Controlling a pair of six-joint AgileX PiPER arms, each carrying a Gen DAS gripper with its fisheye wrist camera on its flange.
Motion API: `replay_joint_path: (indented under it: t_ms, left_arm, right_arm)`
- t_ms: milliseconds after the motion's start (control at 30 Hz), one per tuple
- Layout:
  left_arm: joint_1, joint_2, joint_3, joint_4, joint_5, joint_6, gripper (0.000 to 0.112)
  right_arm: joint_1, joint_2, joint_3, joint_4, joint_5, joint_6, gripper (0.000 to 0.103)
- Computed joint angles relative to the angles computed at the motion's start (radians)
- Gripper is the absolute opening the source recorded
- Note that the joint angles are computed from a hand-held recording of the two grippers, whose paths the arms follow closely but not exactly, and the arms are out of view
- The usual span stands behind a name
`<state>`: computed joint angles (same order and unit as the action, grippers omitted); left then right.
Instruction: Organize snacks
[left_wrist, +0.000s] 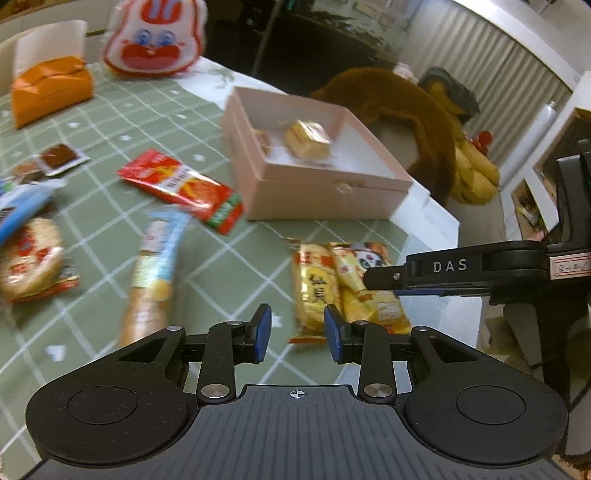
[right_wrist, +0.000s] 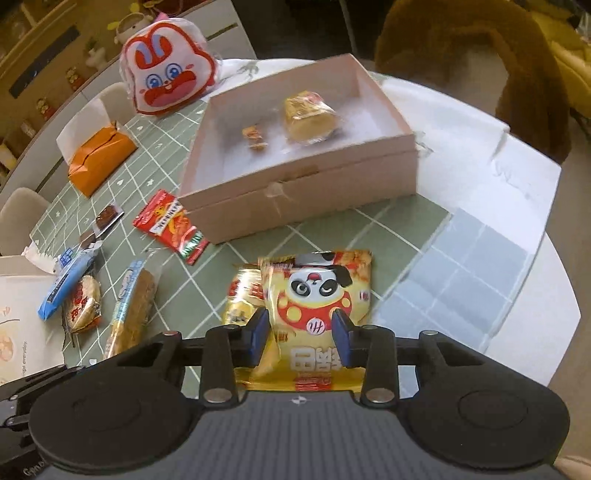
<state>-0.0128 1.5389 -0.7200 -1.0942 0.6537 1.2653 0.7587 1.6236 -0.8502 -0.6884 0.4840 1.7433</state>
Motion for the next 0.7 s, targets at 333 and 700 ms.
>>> replay_joint_path:
  t_ms: [333, 700]
  left_arm:
    - [-0.243, 0.137, -0.097, 0.103, -0.210, -0.209, 0.038]
    - [-0.324, 0.215, -0.207, 0.233, -0.253, -0.391, 0.042]
  right_arm:
    - [-0.028, -0.031, 0.128, -0.108, -0.054, 0.114, 0.069]
    - [-0.024, -0.098, 0.240, -0.196, -0.101, 0.210, 0.080]
